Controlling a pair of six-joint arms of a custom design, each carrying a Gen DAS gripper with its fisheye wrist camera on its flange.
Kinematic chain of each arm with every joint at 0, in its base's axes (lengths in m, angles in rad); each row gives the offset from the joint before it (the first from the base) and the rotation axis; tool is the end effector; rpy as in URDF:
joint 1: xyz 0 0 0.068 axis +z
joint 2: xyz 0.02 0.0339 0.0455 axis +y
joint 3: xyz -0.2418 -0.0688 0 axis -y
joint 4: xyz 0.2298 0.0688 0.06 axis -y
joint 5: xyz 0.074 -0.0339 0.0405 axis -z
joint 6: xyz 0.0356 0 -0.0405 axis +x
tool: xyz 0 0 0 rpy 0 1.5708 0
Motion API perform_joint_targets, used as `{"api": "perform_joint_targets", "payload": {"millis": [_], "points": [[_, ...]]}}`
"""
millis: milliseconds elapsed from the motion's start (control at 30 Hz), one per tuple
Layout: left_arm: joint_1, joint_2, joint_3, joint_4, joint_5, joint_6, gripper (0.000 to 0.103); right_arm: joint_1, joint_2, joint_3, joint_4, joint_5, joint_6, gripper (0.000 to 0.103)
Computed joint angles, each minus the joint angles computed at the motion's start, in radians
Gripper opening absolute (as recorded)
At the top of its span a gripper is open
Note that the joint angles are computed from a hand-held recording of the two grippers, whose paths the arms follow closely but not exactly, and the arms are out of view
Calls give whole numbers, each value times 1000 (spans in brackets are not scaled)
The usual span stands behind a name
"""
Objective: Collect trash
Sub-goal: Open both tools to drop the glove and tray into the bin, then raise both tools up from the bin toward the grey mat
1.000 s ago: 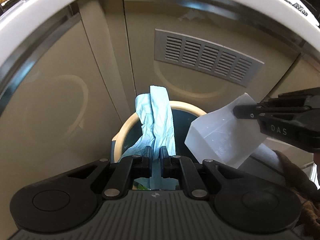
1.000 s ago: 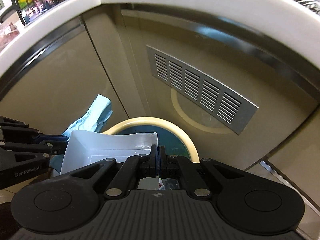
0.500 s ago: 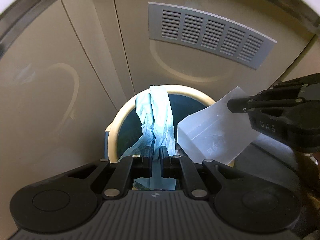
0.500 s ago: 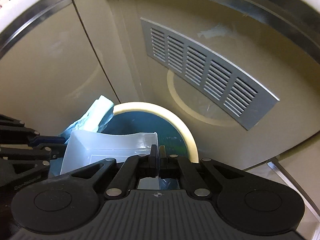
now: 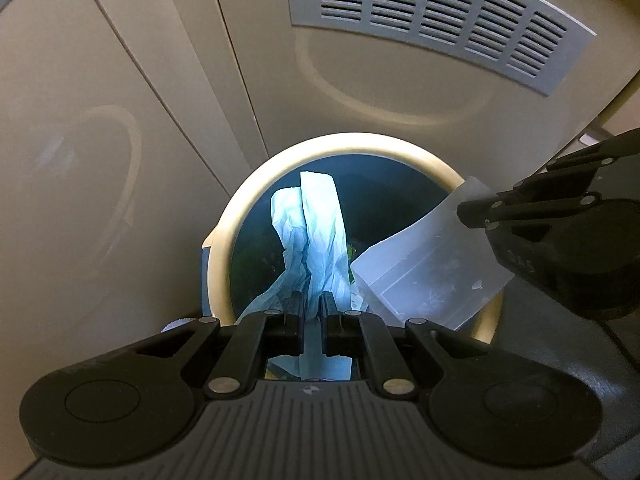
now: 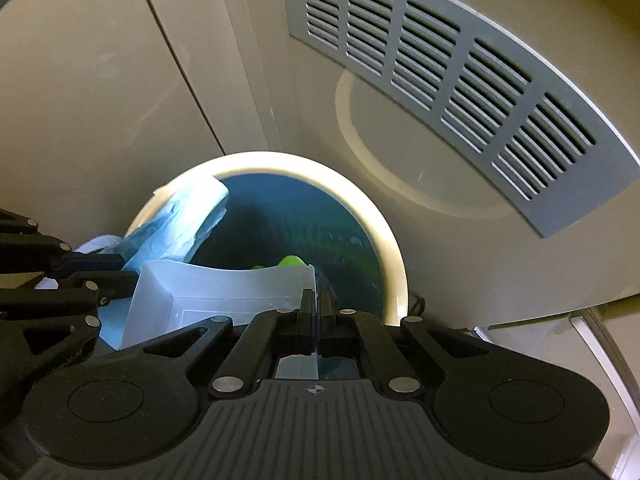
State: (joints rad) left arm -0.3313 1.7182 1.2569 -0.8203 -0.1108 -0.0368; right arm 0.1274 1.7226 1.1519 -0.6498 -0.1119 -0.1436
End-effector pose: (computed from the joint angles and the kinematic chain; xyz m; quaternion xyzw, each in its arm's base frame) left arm 0.3031 -0.1001 0.1993 0.1371 0.9785 0.0275 0.1515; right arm 0.3168 0.0446 0.1761 -0.1425 0.9728 0.0537 0.1744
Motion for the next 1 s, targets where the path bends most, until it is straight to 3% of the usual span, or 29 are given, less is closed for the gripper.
{"api": "perform_joint_targets", "payload": {"millis": [233, 267, 300, 333, 367, 400, 533, 633, 800, 1000], "points": [[1, 34, 15, 5, 5, -12, 10, 33, 51, 38, -14, 26, 23, 4], [8, 37, 15, 10, 8, -14, 15, 34, 59, 43, -14, 32, 28, 8], [21, 41, 15, 13, 17, -10, 23, 28, 46, 37, -19, 33, 27, 20], [29, 38, 11, 16, 27, -11, 49, 24, 39, 38, -24, 33, 30, 40], [36, 31, 4, 23, 33, -16, 82, 22, 28, 31, -18, 32, 35, 50], [39, 17, -9, 33, 25, -26, 102, 20, 12, 19, -8, 32, 38, 61], [35, -41, -51, 47, -30, -46, 103, 7, -42, 0, -10, 24, 34, 73], [45, -76, -58, 27, -34, -43, 103, -10, -104, -11, -35, -3, 22, 76], [61, -178, -34, -43, -56, -35, 103, -34, -262, -22, -91, -50, 22, 83], [28, -338, -34, -132, -103, -103, 103, -93, -463, -35, -148, -140, -20, 91]]}}
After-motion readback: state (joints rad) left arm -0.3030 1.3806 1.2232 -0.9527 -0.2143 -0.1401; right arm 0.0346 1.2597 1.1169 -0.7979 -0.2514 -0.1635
